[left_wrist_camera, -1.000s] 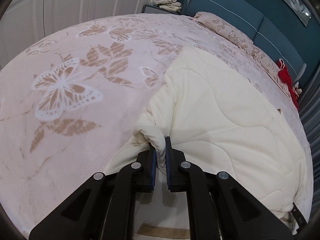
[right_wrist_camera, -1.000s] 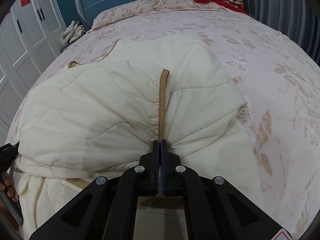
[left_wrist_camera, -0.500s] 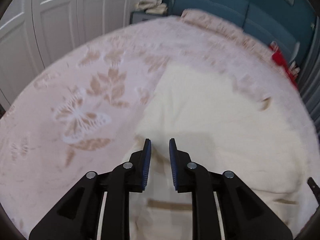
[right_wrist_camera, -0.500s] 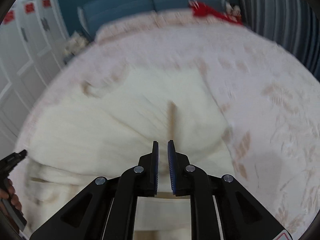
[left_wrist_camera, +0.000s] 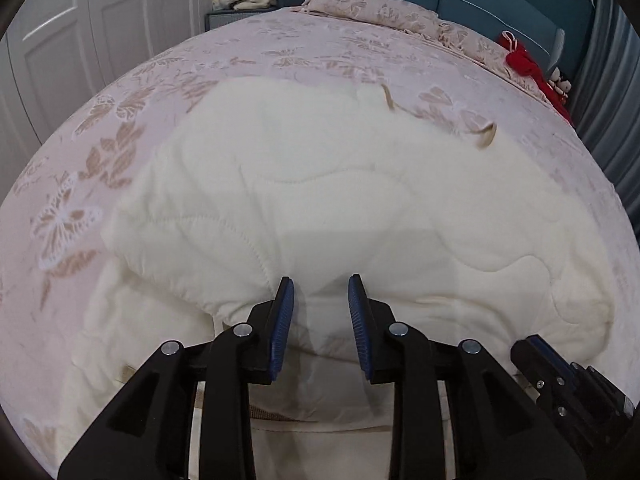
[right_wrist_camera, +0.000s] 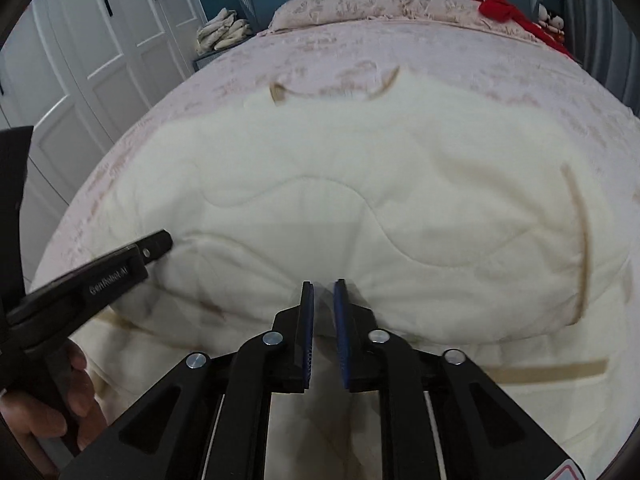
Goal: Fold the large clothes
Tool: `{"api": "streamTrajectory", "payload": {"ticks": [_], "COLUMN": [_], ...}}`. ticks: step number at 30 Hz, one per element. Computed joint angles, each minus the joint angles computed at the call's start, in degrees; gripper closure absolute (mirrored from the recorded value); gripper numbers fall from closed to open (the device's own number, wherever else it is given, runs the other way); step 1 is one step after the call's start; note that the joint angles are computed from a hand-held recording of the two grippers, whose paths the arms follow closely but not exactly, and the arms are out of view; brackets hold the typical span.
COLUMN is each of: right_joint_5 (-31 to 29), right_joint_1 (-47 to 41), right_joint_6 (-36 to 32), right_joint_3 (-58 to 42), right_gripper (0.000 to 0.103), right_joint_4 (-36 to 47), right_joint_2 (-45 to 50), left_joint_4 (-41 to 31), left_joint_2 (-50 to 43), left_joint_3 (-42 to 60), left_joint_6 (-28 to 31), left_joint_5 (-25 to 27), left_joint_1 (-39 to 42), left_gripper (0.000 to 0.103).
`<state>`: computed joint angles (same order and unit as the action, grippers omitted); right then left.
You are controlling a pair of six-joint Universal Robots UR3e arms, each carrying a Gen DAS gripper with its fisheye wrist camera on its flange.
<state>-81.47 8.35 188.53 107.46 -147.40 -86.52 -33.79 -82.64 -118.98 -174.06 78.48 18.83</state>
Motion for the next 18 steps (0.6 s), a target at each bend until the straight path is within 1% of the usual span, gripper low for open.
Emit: {"api": "streamTrajectory", "payload": {"ticks": [2, 4, 6, 8, 13, 18], "right_joint_5": [1.07, 1.38, 0.46, -0.88, -1.47, -0.26], "right_joint_1": [-0.71, -1.10, -0.49, 0.42, 0.19, -0.60], "right_joint_6": [-0.13, -0.02, 0.00, 0.19, -0.28, 0.21], "right_joint_3": [3.62, 4.61, 5.56, 4.86, 7.01, 8.61], "right_gripper": [0.095, 0.095, 0.095, 0.095, 0.095, 0.096], "right_joint_4": [-3.90, -5.07, -7.12, -8.71, -11.68, -14.26], "right_joint_2": [-0.60, -0.64, -0.21, 1.33, 0.95, 0.97], "left_joint_4": [4.95, 9.13, 14.13, 16.73, 20.06, 22.67], "left_joint_2": [-0.24, -0.75, -2.11, -2.79, -2.95, -4.27], "left_joint_3": [-2.96, -4.85, -6.45, -7.25, -9.16, -9.61], "left_joint_6": [0.85, 0.19, -0.46, -0.48, -0.19, -0.55], "left_joint_5": [1.57, 3.99, 7.88, 9.48, 8.78, 11.03], "left_joint_1": [-1.02, -2.77, -5.54, -6.51, -5.78, -7.50], "left_gripper": [0.076, 0.076, 0.076, 0.076, 0.076, 0.076]}}
